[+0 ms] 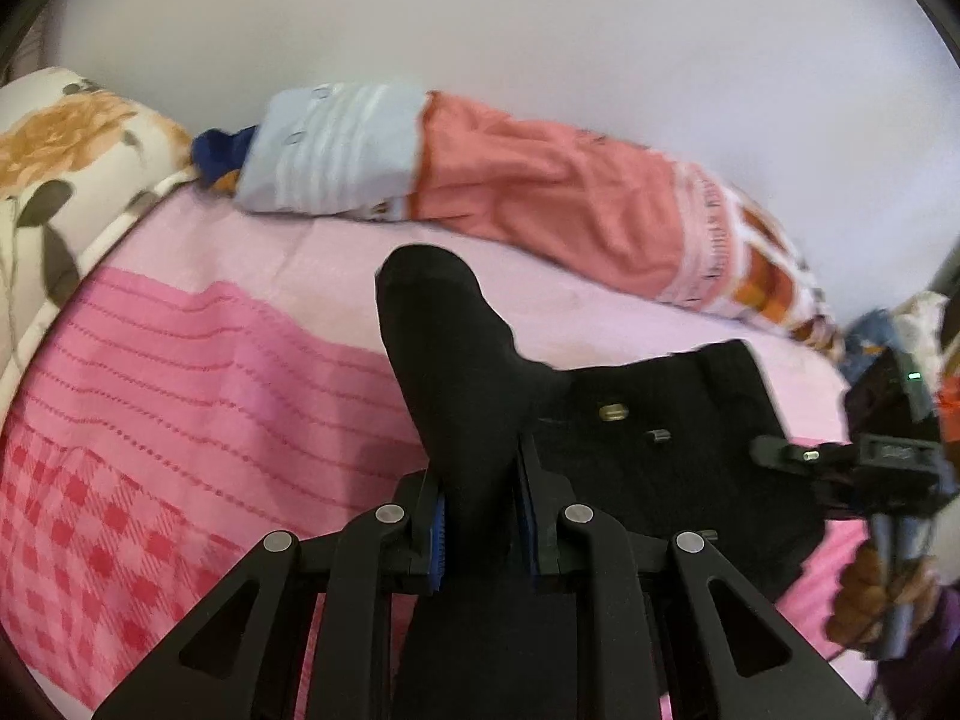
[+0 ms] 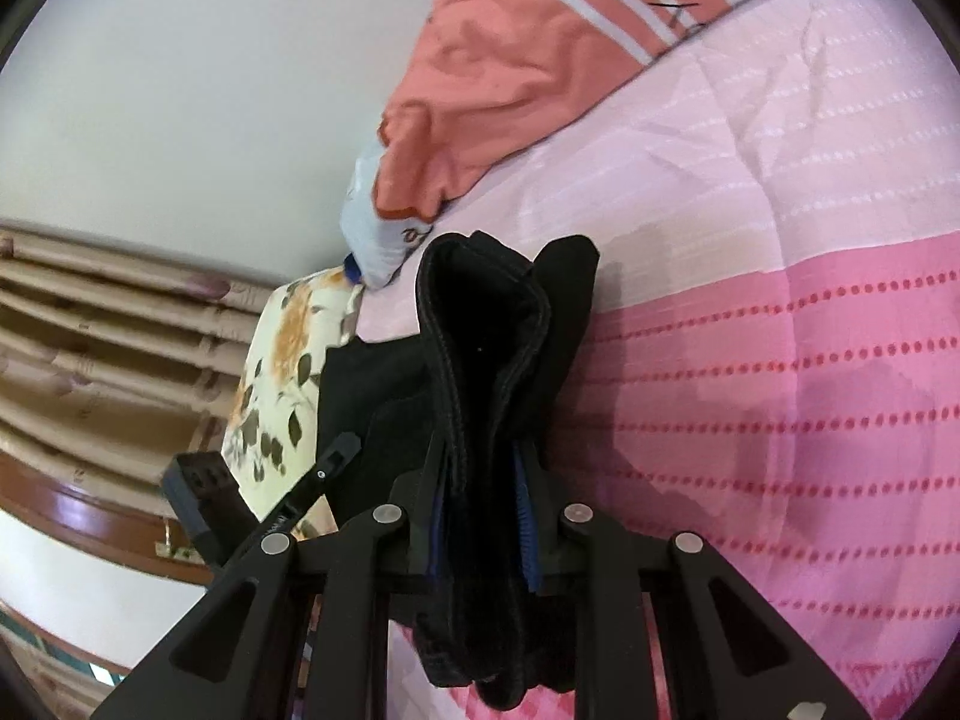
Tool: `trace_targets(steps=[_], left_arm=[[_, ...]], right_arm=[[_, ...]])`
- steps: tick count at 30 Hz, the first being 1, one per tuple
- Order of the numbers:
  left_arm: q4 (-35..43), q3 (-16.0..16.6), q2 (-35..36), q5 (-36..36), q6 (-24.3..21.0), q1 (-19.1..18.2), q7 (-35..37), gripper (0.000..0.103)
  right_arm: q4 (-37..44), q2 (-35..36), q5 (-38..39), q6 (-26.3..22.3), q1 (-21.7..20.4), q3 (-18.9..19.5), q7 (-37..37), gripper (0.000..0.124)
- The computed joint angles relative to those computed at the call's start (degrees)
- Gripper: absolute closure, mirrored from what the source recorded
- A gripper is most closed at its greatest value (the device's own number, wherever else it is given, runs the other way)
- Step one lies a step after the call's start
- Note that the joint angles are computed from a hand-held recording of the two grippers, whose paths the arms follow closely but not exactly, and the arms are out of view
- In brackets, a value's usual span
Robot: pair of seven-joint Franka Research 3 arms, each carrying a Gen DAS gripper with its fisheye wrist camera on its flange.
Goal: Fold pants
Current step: 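Lower the folded black trousers onto the sheet and open both grippers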
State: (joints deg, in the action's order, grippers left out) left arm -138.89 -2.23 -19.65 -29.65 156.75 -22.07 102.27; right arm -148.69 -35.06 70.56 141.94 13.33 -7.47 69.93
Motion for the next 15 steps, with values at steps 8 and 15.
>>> trace_targets(steps=[8, 15], left_arm=[[-4.06, -10.78, -1.53, 23.14, 5.29, 12.24, -20.65, 0.048], [-9.14, -20.30, -11.62, 43.05, 9.22, 21.57, -36.80, 0.016]], right_arm=[[-1.85, -3.64, -20.85, 6.61, -5.52, 9.90, 13.57, 0.100], [-7.90, -14.91, -32.04, 12.38, -4.79, 15.34, 20.69, 0.099]])
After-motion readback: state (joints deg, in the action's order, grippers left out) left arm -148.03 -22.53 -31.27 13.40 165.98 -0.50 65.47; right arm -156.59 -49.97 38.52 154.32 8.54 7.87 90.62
